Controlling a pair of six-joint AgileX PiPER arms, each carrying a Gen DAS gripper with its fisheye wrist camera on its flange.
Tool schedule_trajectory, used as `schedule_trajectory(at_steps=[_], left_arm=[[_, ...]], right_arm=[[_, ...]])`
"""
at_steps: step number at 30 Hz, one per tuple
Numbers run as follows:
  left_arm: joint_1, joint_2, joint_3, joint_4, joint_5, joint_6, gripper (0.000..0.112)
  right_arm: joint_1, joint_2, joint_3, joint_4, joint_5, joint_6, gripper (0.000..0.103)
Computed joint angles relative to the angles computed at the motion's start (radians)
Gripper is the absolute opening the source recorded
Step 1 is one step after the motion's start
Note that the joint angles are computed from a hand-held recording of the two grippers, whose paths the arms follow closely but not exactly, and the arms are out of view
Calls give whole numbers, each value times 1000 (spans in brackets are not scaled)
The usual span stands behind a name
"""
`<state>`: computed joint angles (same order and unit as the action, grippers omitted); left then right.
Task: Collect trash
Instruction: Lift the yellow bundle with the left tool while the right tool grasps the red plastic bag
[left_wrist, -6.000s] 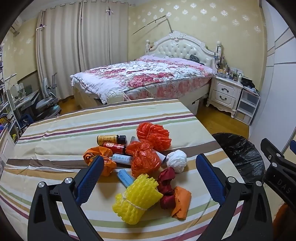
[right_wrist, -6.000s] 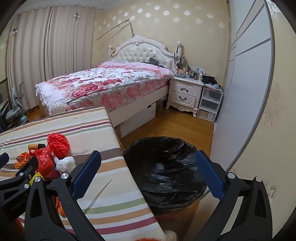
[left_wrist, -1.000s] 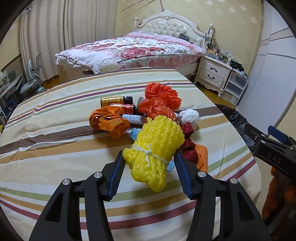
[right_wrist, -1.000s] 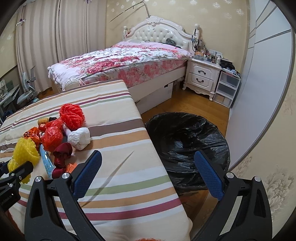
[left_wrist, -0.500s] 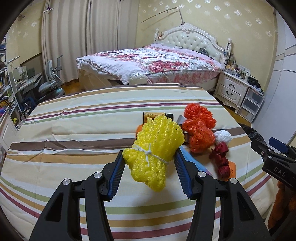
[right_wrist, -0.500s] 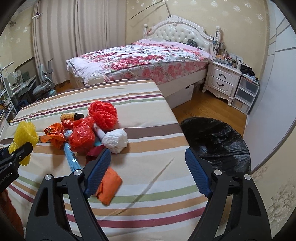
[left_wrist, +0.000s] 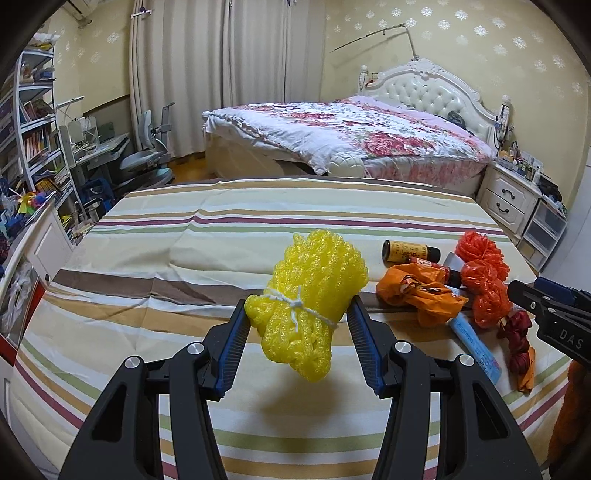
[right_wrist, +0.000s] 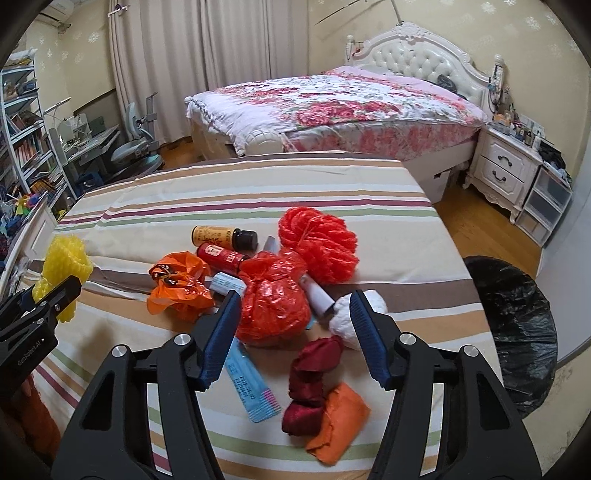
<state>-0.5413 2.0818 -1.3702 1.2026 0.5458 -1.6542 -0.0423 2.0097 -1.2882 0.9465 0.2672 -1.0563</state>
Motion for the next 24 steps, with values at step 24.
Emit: schedule_trajectory(at_steps=[24], left_arm=[[-28, -28, 45, 58, -24, -70, 54]], right_arm=[[-34, -29, 37, 124, -25, -145, 28]])
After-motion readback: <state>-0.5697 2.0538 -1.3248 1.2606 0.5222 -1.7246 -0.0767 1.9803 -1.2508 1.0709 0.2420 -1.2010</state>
